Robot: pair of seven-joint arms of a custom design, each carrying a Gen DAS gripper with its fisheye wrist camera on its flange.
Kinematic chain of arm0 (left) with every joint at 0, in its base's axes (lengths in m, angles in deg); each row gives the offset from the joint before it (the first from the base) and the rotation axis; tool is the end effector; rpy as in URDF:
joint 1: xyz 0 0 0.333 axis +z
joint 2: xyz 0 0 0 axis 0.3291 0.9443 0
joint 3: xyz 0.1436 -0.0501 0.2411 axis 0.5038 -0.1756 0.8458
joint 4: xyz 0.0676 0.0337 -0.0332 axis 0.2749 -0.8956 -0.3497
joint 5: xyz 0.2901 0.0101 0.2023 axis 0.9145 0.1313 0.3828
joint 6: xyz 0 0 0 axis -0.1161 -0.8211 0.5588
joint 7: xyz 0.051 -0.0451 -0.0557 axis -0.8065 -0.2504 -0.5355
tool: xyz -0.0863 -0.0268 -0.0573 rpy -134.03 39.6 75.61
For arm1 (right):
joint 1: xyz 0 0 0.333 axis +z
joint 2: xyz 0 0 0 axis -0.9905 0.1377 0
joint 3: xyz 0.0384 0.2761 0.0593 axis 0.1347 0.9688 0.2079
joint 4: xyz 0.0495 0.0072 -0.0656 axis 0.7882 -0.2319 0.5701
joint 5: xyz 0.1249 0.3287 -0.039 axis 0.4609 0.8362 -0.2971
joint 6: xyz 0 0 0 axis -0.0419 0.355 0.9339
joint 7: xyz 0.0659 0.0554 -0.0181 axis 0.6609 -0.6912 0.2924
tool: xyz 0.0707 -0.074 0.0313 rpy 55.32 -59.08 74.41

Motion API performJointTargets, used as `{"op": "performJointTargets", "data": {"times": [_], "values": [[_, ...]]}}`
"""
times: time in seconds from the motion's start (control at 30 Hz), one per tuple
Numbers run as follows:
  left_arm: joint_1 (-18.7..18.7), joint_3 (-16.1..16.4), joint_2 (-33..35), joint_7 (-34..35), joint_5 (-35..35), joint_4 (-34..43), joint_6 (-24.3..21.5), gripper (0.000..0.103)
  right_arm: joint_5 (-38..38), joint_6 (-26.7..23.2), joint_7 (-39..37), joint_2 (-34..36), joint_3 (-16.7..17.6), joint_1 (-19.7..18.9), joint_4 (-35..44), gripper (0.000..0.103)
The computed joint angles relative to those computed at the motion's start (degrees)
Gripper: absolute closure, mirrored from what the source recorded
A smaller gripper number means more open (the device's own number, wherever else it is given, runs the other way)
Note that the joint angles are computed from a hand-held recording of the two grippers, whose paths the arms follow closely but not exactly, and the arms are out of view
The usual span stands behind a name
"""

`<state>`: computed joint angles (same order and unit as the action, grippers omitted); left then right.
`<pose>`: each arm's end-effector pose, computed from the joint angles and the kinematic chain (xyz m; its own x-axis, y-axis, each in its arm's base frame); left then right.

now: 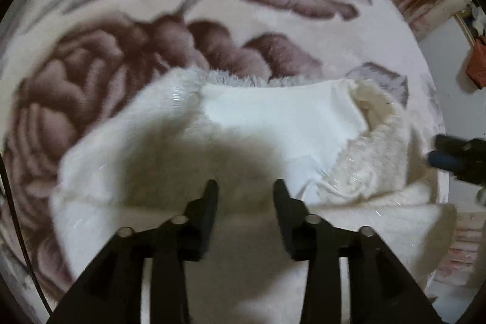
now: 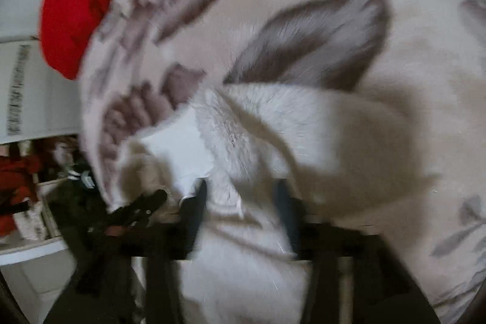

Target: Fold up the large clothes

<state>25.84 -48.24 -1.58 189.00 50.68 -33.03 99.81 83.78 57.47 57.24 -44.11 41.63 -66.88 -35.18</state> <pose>0.6727 0.0013 0.4430 -0.2408 -0.9569 0.1626 -0.9583 0.2078 -0.1963 0.6577 0.2459 0.4512 -0.4663 -0.7389 -0.4863 -0.8487 0.5288 0.0104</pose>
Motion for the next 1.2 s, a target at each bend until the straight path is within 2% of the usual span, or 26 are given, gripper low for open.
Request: {"op": "performJointTargets", "data": {"times": [0.07,0.17,0.23,0.27,0.3,0.37,0.47,0.5,0.57,0.63,0.67,0.7,0.73,0.77,0.83,0.9,0.93,0.97,1.03,1.1,1.17,1.2], "values": [[0.49,0.45,-6.42,-0.46,-0.33,-7.96,4.52,0.024,-2.68,0.17,0.70,-8.24,-1.74,0.36,-9.13,0.045],[0.64,1.86,-14.51,-2.37,0.28,-19.09,11.97,0.023,-3.85,-1.15,1.05,-16.65,-2.82,-0.71,-19.65,0.045],[-0.83,4.21,-20.06,-7.82,7.93,-27.90,18.17,0.023,-1.69,-1.59,0.64,-18.25,-2.87,-2.10,-23.39,0.044],[-1.38,5.00,-22.01,-11.07,12.28,-31.05,19.69,0.023,-0.46,-1.44,0.51,-18.64,-3.00,-2.80,-25.25,0.044],[-1.84,6.01,-24.69,-15.89,18.37,-35.15,20.52,0.023,0.88,-0.48,-0.01,-19.11,-3.11,-3.50,-27.39,0.044],[-1.00,6.67,-29.36,-21.91,24.83,-42.23,20.72,0.023,3.84,1.90,-1.99,-18.89,-2.92,-4.62,-30.19,0.044],[1.07,6.49,-34.11,-26.62,30.01,-50.43,19.90,0.023,10.76,5.36,-5.73,-18.83,-1.99,-6.21,-34.14,0.044],[1.49,6.24,-34.78,-26.89,30.34,-51.89,19.56,0.023,15.41,8.02,-7.73,-19.04,-1.26,-6.92,-36.30,0.044],[2.21,6.16,-35.58,-26.39,28.77,-55.15,19.55,0.023,29.74,12.22,-15.09,-17.86,1.13,-9.16,-38.92,0.044],[2.65,6.02,-34.97,-26.66,27.50,-56.45,20.55,0.022,39.93,12.62,-20.84,-14.69,2.68,-10.57,-37.87,0.044],[2.95,5.85,-34.63,-28.14,28.75,-57.02,21.81,0.013,42.28,11.99,-20.97,-12.84,2.80,-10.73,-36.96,0.044],[3.22,5.64,-34.12,-30.21,30.58,-56.98,22.18,0.007,42.00,11.64,-19.40,-11.73,2.42,-10.31,-36.26,0.047],[3.37,5.47,-33.11,-32.15,32.09,-56.18,21.75,0.000,39.03,11.29,-16.59,-10.71,2.35,-10.09,-35.05,0.077],[3.48,5.68,-31.63,-32.05,31.03,-54.91,21.58,0.000,32.03,7.74,-13.02,-9.20,0.28,-8.13,-31.88,0.086],[3.92,6.38,-30.12,-30.09,26.45,-53.76,22.30,0.000,20.23,4.30,-8.55,-8.58,-1.58,-5.71,-27.22,0.090],[5.04,7.28,-28.82,-26.45,18.82,-53.18,24.14,0.000,6.02,0.74,-4.24,-8.44,-4.08,-2.47,-21.73,0.094],[5.60,7.58,-28.65,-24.85,15.45,-53.56,25.55,0.000,-0.14,-0.52,-2.50,-8.15,-5.21,-1.16,-19.55,0.095],[6.09,7.80,-28.81,-23.23,12.82,-54.52,27.77,0.000,-3.00,-1.99,-2.45,-7.15,-5.28,-1.17,-17.54,0.095],[6.49,7.93,-29.13,-21.76,11.32,-55.81,30.39,0.000,-1.54,-5.60,-5.12,-4.17,-3.37,-3.48,-14.02,0.095],[6.62,7.93,-29.62,-20.87,11.71,-56.23,30.89,0.000,-1.20,-6.63,-8.27,-4.52,-2.18,-4.27,-13.87,0.093],[6.68,7.93,-29.91,-20.39,12.77,-55.05,28.48,0.000,0.40,-5.79,-9.84,-10.17,-1.58,-4.75,-19.54,0.077],[6.62,7.89,-30.29,-21.69,14.34,-54.33,26.82,0.000,-0.61,-4.84,-8.92,-13.82,-2.08,-4.03,-23.13,0.058]]}}
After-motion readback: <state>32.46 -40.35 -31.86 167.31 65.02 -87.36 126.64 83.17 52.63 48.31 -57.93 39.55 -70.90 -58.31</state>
